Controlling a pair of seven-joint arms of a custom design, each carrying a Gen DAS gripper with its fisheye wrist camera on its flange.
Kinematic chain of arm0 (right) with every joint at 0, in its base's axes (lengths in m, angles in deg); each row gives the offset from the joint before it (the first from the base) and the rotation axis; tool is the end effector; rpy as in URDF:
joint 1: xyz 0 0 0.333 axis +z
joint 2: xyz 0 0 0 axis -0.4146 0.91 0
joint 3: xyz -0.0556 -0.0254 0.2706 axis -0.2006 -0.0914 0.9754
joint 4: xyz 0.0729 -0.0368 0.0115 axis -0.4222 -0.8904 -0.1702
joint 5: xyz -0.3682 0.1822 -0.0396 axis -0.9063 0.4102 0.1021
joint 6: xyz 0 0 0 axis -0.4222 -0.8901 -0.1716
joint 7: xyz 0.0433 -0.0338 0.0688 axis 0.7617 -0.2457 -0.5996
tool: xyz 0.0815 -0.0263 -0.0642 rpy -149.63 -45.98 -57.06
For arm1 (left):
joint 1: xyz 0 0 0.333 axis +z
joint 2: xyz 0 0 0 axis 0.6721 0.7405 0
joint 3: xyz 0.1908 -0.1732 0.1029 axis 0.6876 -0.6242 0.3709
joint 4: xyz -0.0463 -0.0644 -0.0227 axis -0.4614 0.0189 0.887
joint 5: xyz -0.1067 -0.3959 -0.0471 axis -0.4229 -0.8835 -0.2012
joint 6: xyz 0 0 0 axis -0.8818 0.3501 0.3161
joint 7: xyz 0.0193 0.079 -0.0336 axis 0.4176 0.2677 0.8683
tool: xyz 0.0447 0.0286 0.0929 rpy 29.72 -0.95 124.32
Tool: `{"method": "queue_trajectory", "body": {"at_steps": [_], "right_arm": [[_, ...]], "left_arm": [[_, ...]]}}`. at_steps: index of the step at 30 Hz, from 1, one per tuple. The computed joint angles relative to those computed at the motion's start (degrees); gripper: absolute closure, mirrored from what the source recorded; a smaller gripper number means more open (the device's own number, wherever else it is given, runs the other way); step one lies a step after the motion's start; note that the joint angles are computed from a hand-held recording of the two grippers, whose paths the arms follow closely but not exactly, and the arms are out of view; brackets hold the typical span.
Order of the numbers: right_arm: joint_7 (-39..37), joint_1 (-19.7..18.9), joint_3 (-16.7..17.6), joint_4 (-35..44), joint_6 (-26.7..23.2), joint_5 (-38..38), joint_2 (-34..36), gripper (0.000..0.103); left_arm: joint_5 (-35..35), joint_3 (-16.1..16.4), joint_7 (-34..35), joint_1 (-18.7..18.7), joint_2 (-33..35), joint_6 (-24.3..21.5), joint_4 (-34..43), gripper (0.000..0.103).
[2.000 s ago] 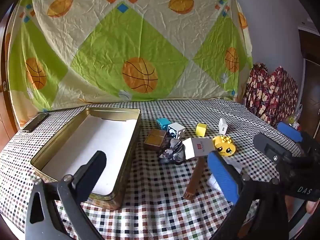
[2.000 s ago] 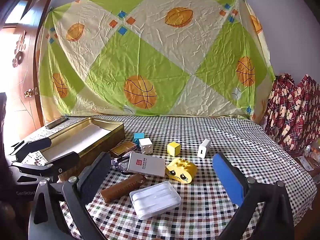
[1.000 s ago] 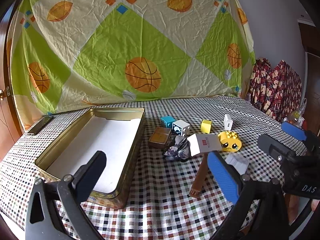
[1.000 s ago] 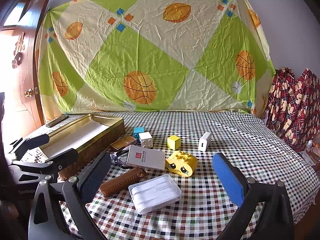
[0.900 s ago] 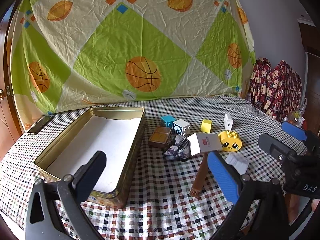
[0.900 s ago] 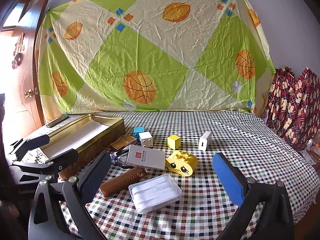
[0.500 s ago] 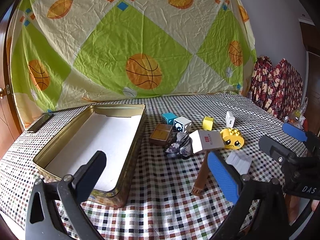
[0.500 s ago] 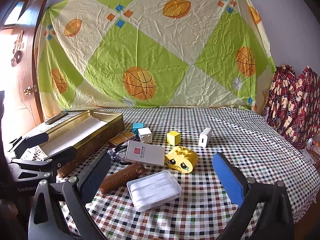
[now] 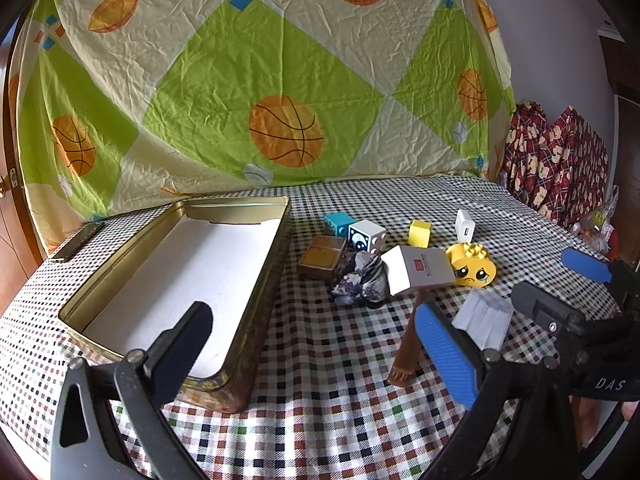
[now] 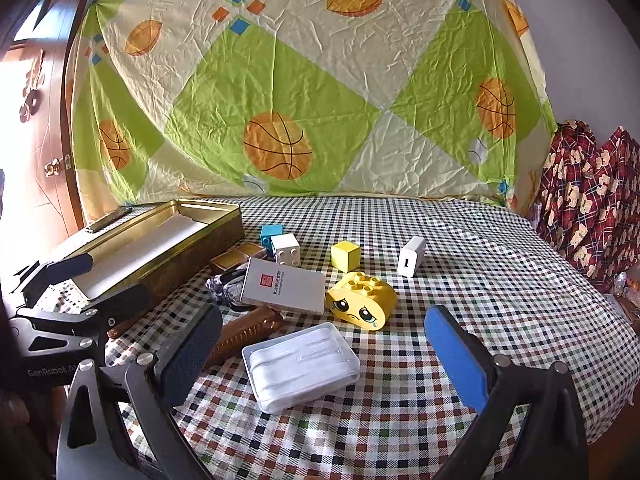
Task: Organize rigid objects
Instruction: 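Grasp the brown wooden bar with the left tool while the right tool grasps the clear plastic box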
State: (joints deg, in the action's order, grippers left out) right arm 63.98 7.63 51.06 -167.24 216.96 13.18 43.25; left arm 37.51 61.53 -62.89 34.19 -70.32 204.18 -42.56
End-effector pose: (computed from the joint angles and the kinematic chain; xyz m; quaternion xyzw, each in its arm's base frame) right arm 0.6297 0.3752 0.4155 -0.7403 0.4192 -0.2562 0.4588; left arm 0.5438 -0.2151 0.4181 -0.6800 0.5249 -0.3093 0.4081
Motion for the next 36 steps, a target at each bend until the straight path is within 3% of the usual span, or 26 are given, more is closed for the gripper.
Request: {"method": "queue_trajectory", "body": {"at_steps": [5,10,14,20,26,28,34,36], "right_arm": [[1.74,2.36,-3.57,3.01,-3.44,-1.20,2.90,0.001],[-0.34,-2.52,1.87,5.74,-6.60,-2.17,4.83,0.001],[-0.87,-2.87,2.13,8.69,-10.38,-3.41,6.40,0.001],[-7.51,-8.40,9.47,12.19,-14.93,-0.71,8.50,0.001],[-10.76,-8.50,9.84,12.46,-16.19,1.34,8.27,0.001],[-13.05,-9.77,11.61,12.48,-16.64,2.80,8.18,0.001],[-11.14,-6.17,6.92,15.89,-21.66,0.48,9.81,0.002],[-10.82,-6.25,6.86,16.34,-21.99,0.34,10.08,0.011]], "left_arm": [[0.72,0.32,-0.30,0.22,0.59,0.96,0.03,0.000],[0.88,0.60,0.69,0.10,1.97,1.87,0.88,0.000],[0.66,0.82,2.29,-0.41,3.60,2.47,2.30,0.000],[-0.72,1.79,3.12,-0.75,4.83,3.47,3.17,0.000],[0.32,2.21,1.86,-0.55,4.27,4.52,2.61,0.000],[0.62,2.28,1.27,-0.28,3.98,5.41,2.33,0.000],[1.10,1.97,1.46,-0.11,4.02,5.36,2.47,0.000],[0.64,1.89,2.63,-0.27,4.65,5.18,3.06,0.000]]}}
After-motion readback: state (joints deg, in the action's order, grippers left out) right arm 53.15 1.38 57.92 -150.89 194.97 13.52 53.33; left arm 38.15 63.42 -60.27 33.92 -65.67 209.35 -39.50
